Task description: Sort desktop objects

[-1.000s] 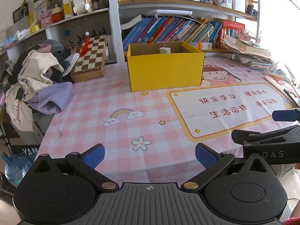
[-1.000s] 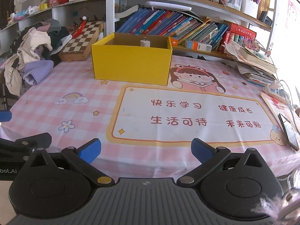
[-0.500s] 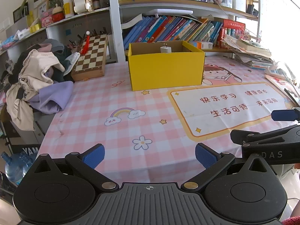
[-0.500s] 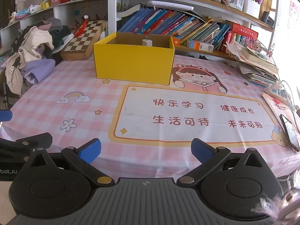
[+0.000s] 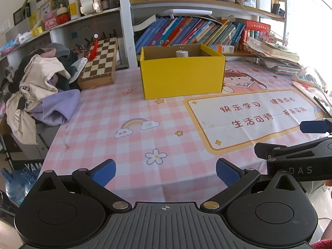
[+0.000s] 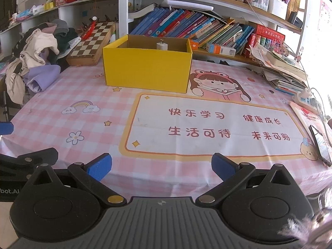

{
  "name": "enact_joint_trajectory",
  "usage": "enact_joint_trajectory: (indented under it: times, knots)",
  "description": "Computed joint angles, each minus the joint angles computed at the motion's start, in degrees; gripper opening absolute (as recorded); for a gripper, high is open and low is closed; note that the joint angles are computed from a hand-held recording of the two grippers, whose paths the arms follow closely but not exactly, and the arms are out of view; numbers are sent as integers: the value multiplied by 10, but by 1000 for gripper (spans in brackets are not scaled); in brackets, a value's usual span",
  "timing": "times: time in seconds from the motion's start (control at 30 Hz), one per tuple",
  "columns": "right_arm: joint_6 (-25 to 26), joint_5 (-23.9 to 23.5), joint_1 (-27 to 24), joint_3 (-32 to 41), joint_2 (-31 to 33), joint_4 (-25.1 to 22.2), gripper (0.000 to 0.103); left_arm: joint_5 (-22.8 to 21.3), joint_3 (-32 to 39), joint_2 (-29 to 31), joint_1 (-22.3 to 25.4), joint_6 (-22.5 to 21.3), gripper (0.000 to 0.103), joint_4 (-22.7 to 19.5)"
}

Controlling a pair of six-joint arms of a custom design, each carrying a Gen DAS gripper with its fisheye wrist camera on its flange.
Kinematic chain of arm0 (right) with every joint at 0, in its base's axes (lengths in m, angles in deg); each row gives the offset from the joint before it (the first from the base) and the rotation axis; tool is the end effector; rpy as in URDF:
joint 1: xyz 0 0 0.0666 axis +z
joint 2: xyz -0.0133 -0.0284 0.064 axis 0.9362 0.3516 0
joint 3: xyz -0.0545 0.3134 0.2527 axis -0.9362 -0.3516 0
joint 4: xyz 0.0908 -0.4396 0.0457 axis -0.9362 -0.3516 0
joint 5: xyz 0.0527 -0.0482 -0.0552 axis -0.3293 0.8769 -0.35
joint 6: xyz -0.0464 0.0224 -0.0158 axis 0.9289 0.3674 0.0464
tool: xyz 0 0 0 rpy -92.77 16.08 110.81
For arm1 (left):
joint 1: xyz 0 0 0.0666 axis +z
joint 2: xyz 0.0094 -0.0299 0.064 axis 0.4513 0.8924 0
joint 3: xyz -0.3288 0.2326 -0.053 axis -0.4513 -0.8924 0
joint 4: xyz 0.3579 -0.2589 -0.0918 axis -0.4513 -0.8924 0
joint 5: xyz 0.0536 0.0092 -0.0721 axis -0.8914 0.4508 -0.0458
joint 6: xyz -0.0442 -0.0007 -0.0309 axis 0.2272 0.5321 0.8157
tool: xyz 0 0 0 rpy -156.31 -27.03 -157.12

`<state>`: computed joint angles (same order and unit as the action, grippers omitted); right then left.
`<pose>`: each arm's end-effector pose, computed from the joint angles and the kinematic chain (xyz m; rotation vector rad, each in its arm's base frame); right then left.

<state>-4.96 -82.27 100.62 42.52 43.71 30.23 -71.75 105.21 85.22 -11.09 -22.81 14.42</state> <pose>0.4278 0.2551 0.4946 -0.5597 2.2118 0.1942 0.3590 -0.2533 0.5040 -0.1623 2.2670 0.1631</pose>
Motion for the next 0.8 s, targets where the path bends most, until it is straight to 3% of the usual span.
enact_joint_trajectory:
  times: [0.8]
  knots:
    - [-3,-1,0,5,6,-4,103,14,-9,-9,7,-9,103,13]
